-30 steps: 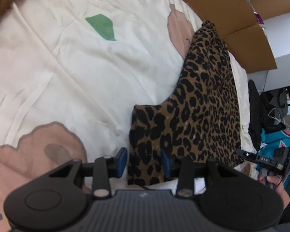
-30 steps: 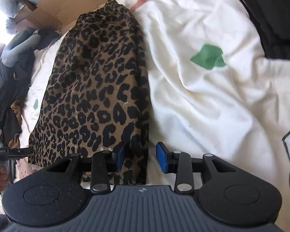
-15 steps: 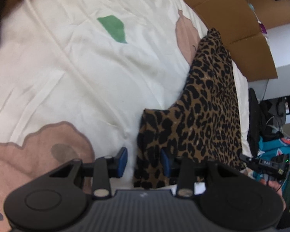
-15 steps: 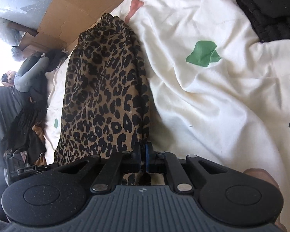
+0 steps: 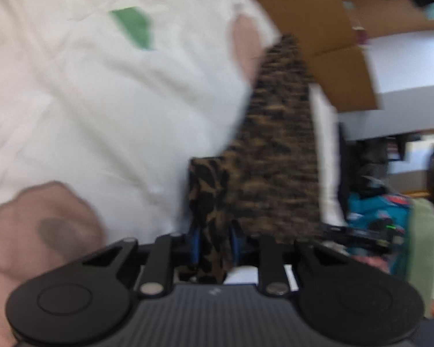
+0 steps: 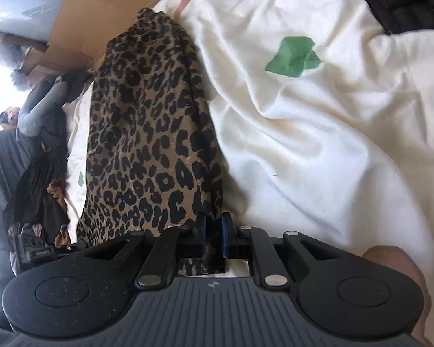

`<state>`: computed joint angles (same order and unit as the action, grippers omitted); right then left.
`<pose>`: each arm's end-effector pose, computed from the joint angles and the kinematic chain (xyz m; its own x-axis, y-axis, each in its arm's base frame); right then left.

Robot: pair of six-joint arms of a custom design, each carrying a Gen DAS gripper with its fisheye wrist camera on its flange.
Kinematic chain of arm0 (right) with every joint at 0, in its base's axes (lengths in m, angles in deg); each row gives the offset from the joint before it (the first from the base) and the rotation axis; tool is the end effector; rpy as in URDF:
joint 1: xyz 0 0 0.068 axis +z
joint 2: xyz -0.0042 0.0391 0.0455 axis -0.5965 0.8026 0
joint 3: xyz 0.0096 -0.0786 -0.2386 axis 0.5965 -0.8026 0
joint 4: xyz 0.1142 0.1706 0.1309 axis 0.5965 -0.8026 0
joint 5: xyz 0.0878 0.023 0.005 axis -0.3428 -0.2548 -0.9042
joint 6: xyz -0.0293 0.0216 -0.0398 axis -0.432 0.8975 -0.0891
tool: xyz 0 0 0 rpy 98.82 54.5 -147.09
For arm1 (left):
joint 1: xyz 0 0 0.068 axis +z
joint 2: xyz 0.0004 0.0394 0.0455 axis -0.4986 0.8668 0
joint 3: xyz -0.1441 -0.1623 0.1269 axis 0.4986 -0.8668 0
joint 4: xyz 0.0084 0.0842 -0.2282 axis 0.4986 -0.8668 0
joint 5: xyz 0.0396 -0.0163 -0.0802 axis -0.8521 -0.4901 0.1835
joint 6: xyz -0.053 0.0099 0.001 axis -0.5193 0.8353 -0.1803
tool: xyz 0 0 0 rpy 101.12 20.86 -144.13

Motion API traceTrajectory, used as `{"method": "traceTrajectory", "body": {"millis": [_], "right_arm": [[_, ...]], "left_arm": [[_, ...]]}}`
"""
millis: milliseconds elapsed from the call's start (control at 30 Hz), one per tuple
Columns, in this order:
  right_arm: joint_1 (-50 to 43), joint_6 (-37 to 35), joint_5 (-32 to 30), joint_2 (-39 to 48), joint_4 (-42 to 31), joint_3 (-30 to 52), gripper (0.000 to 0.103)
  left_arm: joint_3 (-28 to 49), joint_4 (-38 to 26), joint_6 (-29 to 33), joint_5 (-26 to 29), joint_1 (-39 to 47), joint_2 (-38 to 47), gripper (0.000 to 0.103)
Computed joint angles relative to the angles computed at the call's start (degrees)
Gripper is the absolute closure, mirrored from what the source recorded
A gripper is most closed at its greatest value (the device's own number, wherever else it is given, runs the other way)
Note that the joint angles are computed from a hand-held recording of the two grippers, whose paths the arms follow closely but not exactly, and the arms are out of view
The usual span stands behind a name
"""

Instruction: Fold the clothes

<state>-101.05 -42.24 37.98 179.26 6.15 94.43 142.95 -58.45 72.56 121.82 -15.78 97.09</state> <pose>0.0980 -0.1519 0.0735 -0.7559 0.6428 -0.1241 0.4228 0.6241 0.6571 0.3258 0.0573 0.0863 -0.9617 0.2534 -0.1045 0.2478 0.6408 -0.7266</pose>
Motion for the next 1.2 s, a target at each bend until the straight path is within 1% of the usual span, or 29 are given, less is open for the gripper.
{"method": "traceTrajectory", "body": {"millis": [33, 100, 133, 167, 233, 267, 333, 433, 500, 567, 600, 633, 667, 700, 733, 767, 833, 933, 1100, 1200], "right_arm": [[-0.24, -0.76, -0.18, 0.31, -0.66, 0.44, 0.095], [-0.69, -1.82, 0.11, 1.28, -1.60, 1.45, 0.092], [-0.86, -2.12, 0.34, 1.71, -1.75, 1.81, 0.088], [-0.98, -2.14, 0.48, 2.10, -1.53, 1.94, 0.081], [-1.16, -2.03, 0.24, 3.37, -1.00, 2.13, 0.072], [-1.25, -2.07, 0.00, 4.20, -0.78, 2.27, 0.070], [-1.13, -2.06, -0.83, 5.79, -0.30, 2.48, 0.067], [-0.02, -0.70, -1.86, 7.48, 1.01, 2.65, 0.066], [1.95, -0.39, -1.42, 6.71, 2.06, 2.42, 0.066], [3.81, 0.08, -0.88, 6.00, 2.40, 2.59, 0.066], [4.28, 0.05, -0.74, 5.96, 2.20, 2.79, 0.066], [4.58, 0.02, -0.65, 5.99, 2.02, 3.00, 0.070], [4.58, -0.03, -0.67, 6.17, 1.89, 3.16, 0.080], [4.51, 0.03, -0.62, 6.30, 1.86, 3.27, 0.083], [4.39, 0.29, -0.50, 6.24, 2.02, 3.21, 0.086], [4.41, 0.44, -0.49, 5.97, 2.12, 3.04, 0.092], [4.60, 0.36, -0.52, 4.42, 1.50, 2.66, 0.100], [4.45, -1.07, -0.80, 1.50, -1.07, 2.64, 0.101], [3.23, -5.17, -2.53, -1.39, -7.54, 4.25, 0.102], [1.44, -8.62, -3.15, -1.61, -12.08, 6.02, 0.102]], "left_arm": [[-0.01, -0.57, 0.60, 0.35, 0.20, -0.13, 0.081], [-0.02, -1.73, 1.83, 1.05, 0.60, -0.38, 0.072], [-0.02, -2.33, 2.45, 1.39, 0.81, -0.50, 0.070], [-0.28, -1.43, 1.77, 0.80, 0.72, -0.48, 0.066], [-0.65, 0.30, 0.10, -0.18, 0.44, -0.23, 0.065], [-0.57, 0.92, -0.64, -0.43, 0.25, -0.01, 0.064], [0.06, 1.70, -1.20, -0.23, -0.06, 1.03, 0.060], [0.28, 2.49, -1.44, 0.15, -0.62, 2.86, 0.059], [0.45, 1.83, -0.92, 1.34, -0.15, 4.08, 0.058], [1.15, 0.13, -0.08, 1.76, 0.52, 5.44, 0.060], [1.66, -0.98, 0.39, 1.68, 0.83, 6.23, 0.064], [2.37, -2.21, 1.24, 1.22, 1.44, 6.85, 0.068], [2.76, -2.73, 1.27, 0.97, 1.51, 7.19, 0.079], [3.13, -3.23, 1.28, 0.73, 1.58, 7.51, 0.091], [3.58, -3.79, 1.06, 1.06, 1.57, 7.98, 0.093], [3.51, -3.84, 0.99, 1.31, 1.68, 7.64, 0.093], [3.27, -3.89, 0.85, 1.82, 1.88, 6.87, 0.094], [3.23, -6.04, 2.17, 2.65, 2.46, 5.03, 0.094], [5.75, -13.83, 7.37, 3.92, 3.86, 2.73, 0.095], [6.54, -16.73, 8.58, 4.23, 4.60, 1.23, 0.095]]}}
